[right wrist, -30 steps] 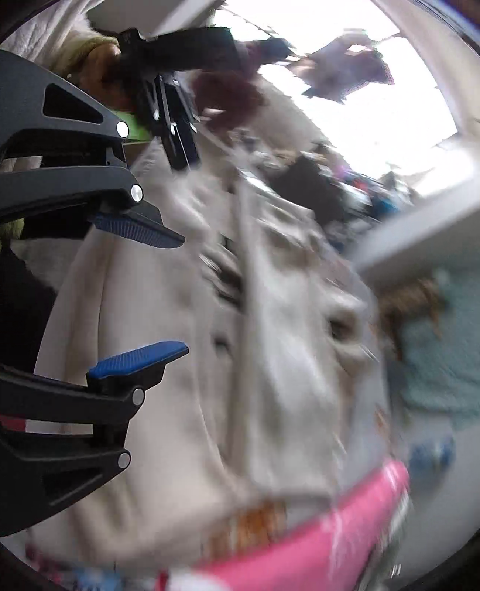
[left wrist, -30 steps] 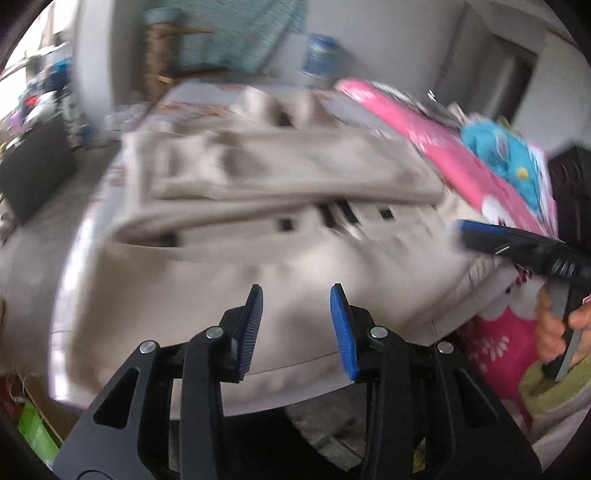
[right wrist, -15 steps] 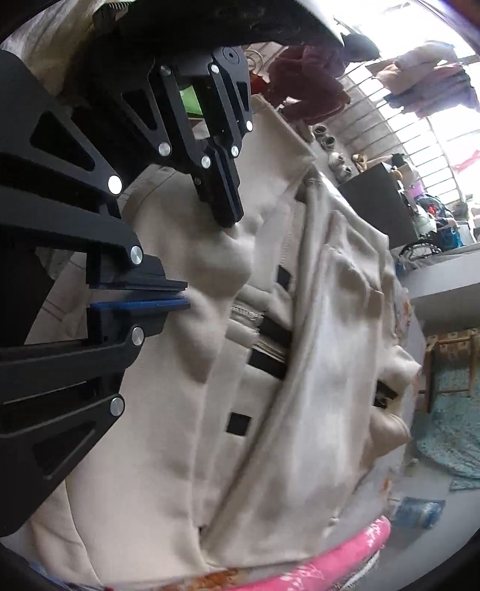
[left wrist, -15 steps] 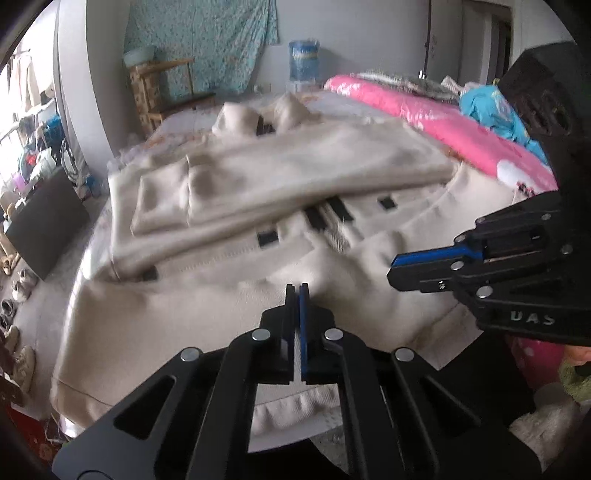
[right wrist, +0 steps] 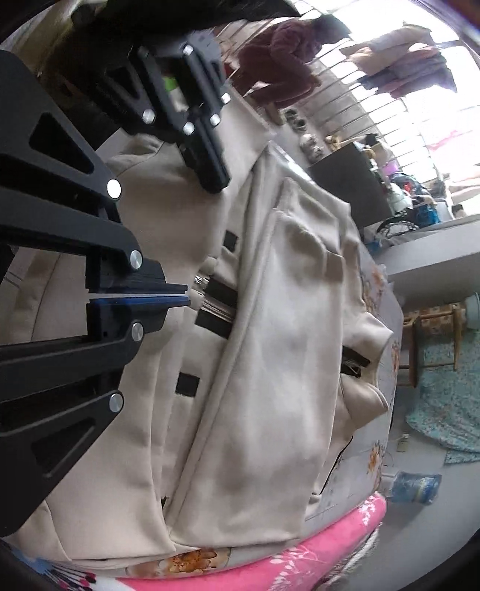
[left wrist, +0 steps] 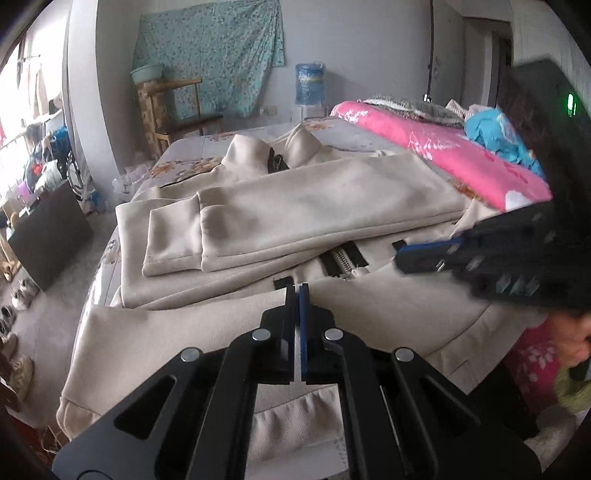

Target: Fold large clothes

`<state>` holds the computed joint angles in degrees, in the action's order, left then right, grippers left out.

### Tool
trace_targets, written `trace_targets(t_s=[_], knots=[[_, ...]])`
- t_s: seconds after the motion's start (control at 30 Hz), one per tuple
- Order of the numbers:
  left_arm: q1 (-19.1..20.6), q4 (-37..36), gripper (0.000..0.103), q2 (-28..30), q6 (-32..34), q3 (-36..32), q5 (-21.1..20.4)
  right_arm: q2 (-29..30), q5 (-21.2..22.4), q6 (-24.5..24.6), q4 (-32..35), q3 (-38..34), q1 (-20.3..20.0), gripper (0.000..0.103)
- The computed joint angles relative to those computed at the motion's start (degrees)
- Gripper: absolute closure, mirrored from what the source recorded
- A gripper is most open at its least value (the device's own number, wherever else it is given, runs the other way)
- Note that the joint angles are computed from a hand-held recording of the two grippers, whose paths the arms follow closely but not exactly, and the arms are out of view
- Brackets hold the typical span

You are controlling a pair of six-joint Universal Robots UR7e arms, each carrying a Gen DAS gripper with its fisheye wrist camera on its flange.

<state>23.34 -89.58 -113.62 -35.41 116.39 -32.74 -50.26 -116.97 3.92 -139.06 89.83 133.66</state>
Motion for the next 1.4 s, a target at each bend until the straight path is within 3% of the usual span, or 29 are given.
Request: trace_targets(t_s=[0.07, 0.13, 0.2, 0.37, 0.4, 0.47, 0.5, 0.53, 0.6, 0.7, 0.83, 0.93, 1.07, 1.3, 1.4], knots=[[1.5, -1.4, 0.102, 0.5, 0.9, 0.9, -0.2, -1.0, -0.6, 1.8, 2.3, 0.0, -0.8, 0.101], [2.3, -2.3, 0.102, 0.7, 1.6, 1.6, -0.1, -1.8, -2.5, 3.6, 4.4, 0.1, -1.1, 0.089], [2.4, -2.3, 0.102, 0.7, 1.9, 1.9, 0.0, -3.0, -5.5, 4.7, 5.9, 1.0, -1.1, 0.059], [2.8, -2.4, 0.101, 0.4, 1.8, 2.4, -0.5, -4.3, -8.7, 8.7, 11.4, 2.2, -1.9, 0.052], [2.8, -2.4, 0.101, 0.5, 1.9, 2.4, -0.3, -4.2, -9.7, 7.6, 10.3, 3.1, -1.9, 0.051], [2.8, -2.4, 0.101, 0.5, 1.7, 2.7, 0.1, -3.2, -13.6, 1.7, 6.2, 4.6, -0.5, 0.051], [2.8, -2.4, 0.101, 0.5, 1.7, 2.7, 0.2, -3.3, -13.1, 1.4, 5.9, 4.7, -0.6, 0.058], [2.6, -2.1, 0.101, 0.5, 1.3, 2.7, 0.2, -3.5, -11.7, 1.6, 5.8, 4.7, -0.8, 0.065], [2.7, -2.5, 0.101, 0.4, 1.5, 2.7, 0.0, -3.2, -12.9, 1.6, 5.7, 4.5, -0.5, 0.094], [2.8, -5.3, 0.101, 0.1, 3.1, 3.1, -0.3, -3.0, -13.5, 1.3, 5.1, 4.5, -0.3, 0.098], [0.4, -8.2, 0.102, -0.3, 4.2, 2.6, 3.2, -3.0, -16.2, 0.7, 0.3, 4.2, 1.0, 0.099], [1.2, -10.3, 0.102, 0.6, 6.0, 2.7, 3.9, -2.4, -16.9, 0.6, -1.1, 3.6, 0.7, 0.099], [5.7, -12.5, 0.101, 2.4, 7.8, 3.8, 0.8, -0.6, -18.3, -0.1, -1.6, 4.3, -0.4, 0.099], [5.8, -12.5, 0.101, 2.4, 7.4, 3.9, 1.0, 0.0, -21.6, 0.4, -1.0, 3.1, 1.1, 0.093], [5.8, -11.9, 0.101, 2.5, 7.1, 3.7, 0.8, -1.5, -18.4, -3.6, -6.7, 4.2, 2.8, 0.086]])
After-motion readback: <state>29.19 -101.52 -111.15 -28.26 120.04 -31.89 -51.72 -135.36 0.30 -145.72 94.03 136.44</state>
